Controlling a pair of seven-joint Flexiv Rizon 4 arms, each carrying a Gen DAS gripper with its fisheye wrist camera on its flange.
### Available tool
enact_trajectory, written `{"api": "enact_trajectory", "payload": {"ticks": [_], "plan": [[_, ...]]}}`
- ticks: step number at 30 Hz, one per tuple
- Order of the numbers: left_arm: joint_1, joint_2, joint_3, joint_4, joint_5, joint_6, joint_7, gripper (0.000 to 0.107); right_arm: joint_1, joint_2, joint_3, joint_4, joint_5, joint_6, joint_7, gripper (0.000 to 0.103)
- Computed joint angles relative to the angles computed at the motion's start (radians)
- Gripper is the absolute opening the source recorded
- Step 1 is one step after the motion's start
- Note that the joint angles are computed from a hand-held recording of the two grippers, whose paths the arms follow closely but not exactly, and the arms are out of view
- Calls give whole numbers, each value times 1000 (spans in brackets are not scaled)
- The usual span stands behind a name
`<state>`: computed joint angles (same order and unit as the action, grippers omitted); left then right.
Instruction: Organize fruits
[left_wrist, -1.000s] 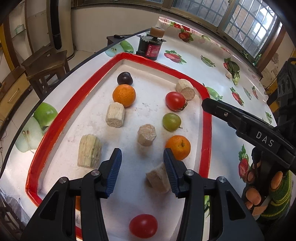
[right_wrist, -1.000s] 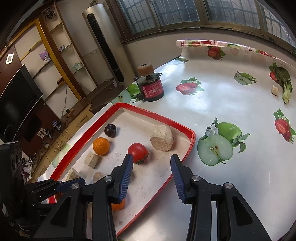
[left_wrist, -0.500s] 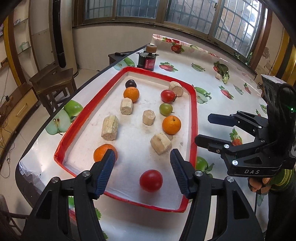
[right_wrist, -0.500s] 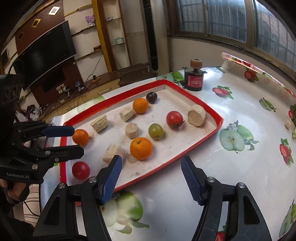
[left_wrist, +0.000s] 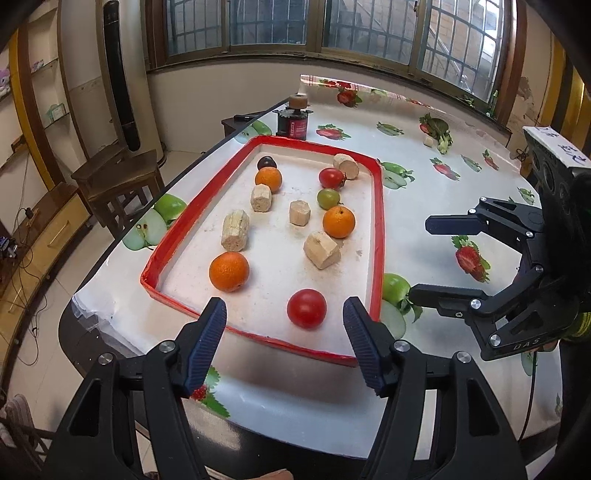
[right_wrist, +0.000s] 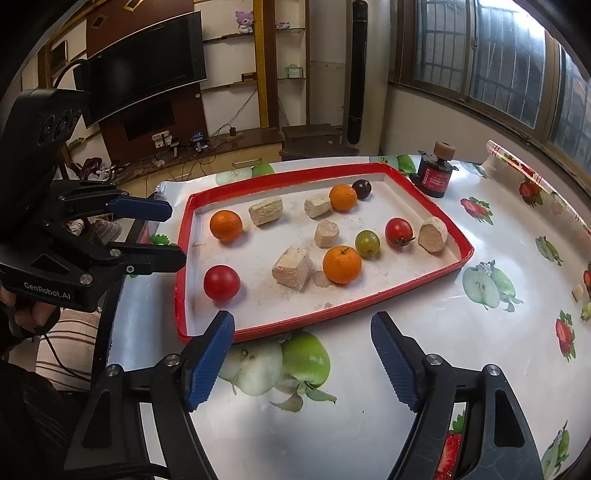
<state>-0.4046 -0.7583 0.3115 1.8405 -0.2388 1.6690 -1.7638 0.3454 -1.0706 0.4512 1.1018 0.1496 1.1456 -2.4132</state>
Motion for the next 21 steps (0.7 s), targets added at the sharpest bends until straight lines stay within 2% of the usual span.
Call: {"api": "enact_trajectory", "payload": {"ticks": [12,17,21], "plan": [[-59,23,27,59,-17,47,6,65,-22,64,16,122,-10,41,-63,78],[-106,17,74,59,-36,29,8,65,-31,76,27,151,-18,52,-69,78],[-84,27,49,73,-38,46,10,65,-35,75,37,154,-21,48,-74,78]]}}
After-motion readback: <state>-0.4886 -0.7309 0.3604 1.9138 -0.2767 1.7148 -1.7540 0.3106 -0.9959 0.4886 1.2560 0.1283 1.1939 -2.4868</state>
